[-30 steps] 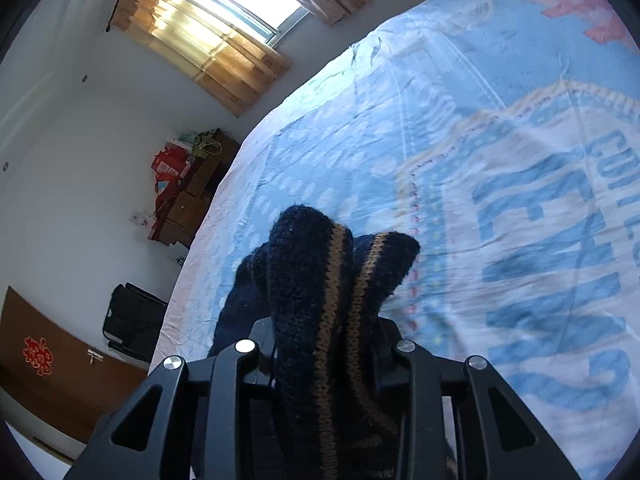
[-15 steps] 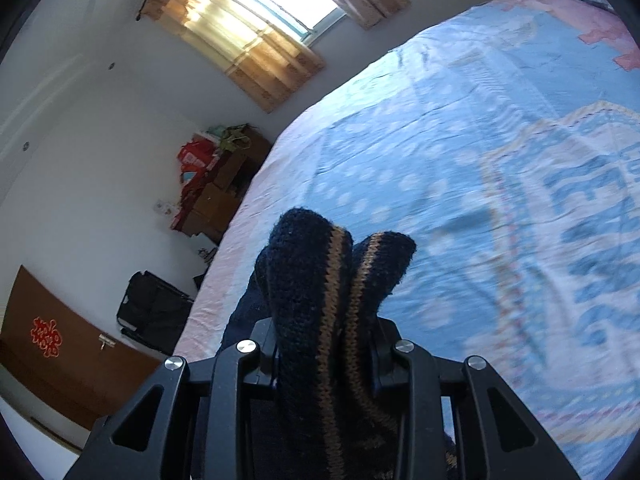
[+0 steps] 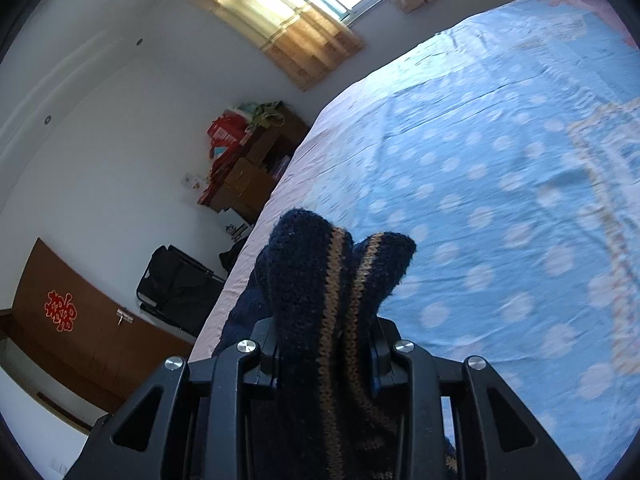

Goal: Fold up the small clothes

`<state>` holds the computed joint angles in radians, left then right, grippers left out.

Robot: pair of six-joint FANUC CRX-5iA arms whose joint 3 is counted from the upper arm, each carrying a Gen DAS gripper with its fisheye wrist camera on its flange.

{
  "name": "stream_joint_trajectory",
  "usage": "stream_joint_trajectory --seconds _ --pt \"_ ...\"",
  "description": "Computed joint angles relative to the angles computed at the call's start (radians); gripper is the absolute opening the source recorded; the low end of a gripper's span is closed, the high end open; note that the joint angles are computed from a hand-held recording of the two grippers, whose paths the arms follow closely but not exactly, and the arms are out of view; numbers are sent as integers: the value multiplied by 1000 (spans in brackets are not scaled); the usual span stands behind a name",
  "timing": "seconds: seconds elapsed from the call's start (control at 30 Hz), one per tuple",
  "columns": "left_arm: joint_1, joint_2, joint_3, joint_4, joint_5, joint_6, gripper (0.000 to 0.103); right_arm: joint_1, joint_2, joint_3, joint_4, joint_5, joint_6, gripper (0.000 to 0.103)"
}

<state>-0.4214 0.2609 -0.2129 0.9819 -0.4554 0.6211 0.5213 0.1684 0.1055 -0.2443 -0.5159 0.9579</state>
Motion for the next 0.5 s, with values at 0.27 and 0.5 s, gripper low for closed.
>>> stream_joint_trajectory --seconds 0.27,0.5 --pt "24 -88 -106 20 42 14 22 64 71 81 -5 -18 2 31" --pt "38 -143 -148 -47 53 100 22 92 133 158 -39 -51 31 31"
